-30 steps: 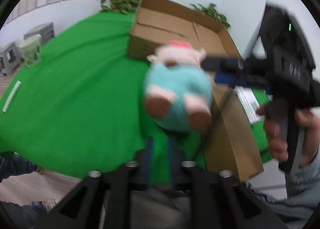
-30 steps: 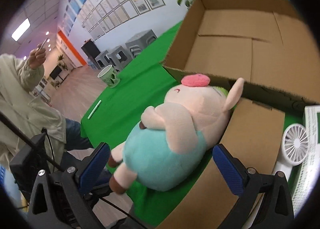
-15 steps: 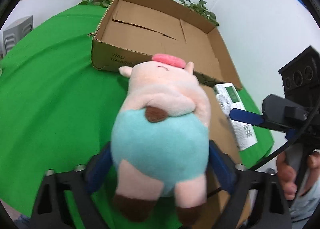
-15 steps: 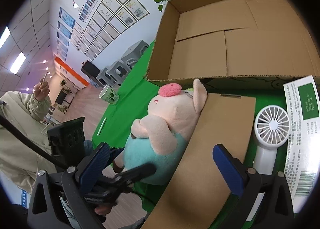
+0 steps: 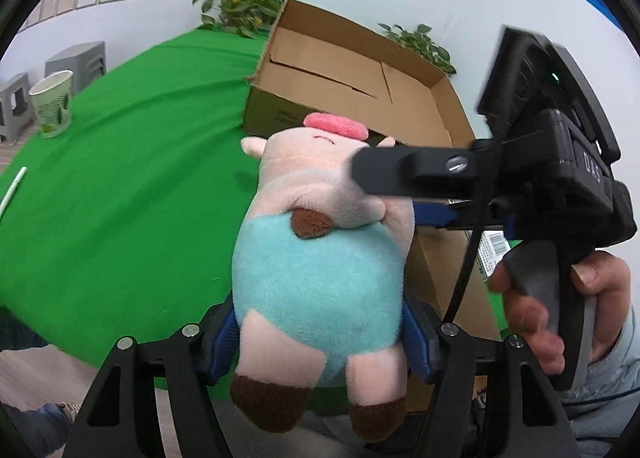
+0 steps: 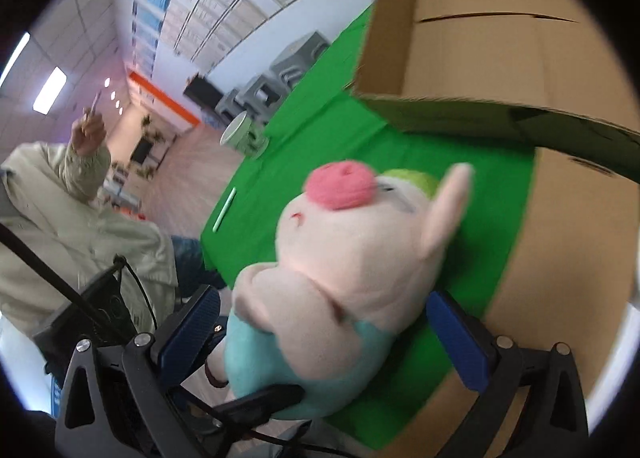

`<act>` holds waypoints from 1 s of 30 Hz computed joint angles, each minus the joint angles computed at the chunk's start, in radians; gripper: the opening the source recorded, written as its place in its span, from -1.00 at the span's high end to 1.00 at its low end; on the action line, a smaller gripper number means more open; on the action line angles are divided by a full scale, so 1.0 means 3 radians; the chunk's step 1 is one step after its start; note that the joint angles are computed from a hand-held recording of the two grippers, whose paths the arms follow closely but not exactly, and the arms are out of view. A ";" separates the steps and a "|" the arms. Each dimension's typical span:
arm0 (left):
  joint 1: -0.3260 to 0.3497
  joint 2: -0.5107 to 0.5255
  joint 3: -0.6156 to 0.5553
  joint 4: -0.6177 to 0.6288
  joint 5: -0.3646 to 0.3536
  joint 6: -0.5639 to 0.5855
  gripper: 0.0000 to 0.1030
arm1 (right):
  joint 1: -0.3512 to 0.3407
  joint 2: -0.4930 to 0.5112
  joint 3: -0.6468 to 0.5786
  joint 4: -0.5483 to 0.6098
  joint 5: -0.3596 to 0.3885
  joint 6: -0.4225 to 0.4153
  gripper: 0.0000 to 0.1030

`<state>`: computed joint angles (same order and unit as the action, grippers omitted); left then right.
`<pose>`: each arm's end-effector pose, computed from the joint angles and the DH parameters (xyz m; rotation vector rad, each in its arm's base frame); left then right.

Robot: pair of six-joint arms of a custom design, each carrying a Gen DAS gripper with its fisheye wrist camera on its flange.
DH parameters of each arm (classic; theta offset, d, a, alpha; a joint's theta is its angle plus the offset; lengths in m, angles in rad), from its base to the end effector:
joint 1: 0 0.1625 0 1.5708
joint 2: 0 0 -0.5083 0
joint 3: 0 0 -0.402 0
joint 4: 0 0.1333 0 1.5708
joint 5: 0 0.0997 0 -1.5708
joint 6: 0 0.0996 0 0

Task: Organize objects
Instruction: 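Lift the plush pig with the left gripper while the right gripper also grasps it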

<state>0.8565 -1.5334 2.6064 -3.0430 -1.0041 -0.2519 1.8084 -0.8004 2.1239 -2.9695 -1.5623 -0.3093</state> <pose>-0.0787 -0.3758 0.2786 0.4634 2.6619 -0.8480 0.2620 -0.5120 0.0457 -0.8467 3.0170 -0.1183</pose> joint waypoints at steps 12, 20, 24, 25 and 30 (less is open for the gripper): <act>-0.0311 0.0076 0.0084 -0.0487 0.0362 0.0281 -0.14 | 0.0069 0.0069 0.0117 -0.0330 -0.0070 0.0039 -0.80; -0.0572 0.0331 -0.0056 -0.1224 0.0466 0.1011 -0.14 | 0.0165 -0.0174 0.0256 -0.1028 0.0085 -0.0308 -0.55; -0.0554 0.0634 -0.0405 -0.1654 0.0315 0.1628 -0.16 | 0.0244 -0.0287 0.0148 -0.1281 0.0100 -0.0576 -0.48; -0.0527 0.0702 -0.0502 -0.1726 0.0246 0.1760 -0.16 | 0.0265 -0.0310 0.0101 -0.1342 0.0088 -0.0654 -0.47; -0.0380 0.0961 -0.0938 -0.1783 -0.0076 0.2077 -0.17 | 0.0306 -0.0308 -0.0138 -0.1521 0.0056 -0.0907 -0.44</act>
<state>0.7423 -1.2449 2.3249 -3.5780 -1.0269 0.3713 1.9001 -0.8929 2.0826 -3.4258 -1.5454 -0.5813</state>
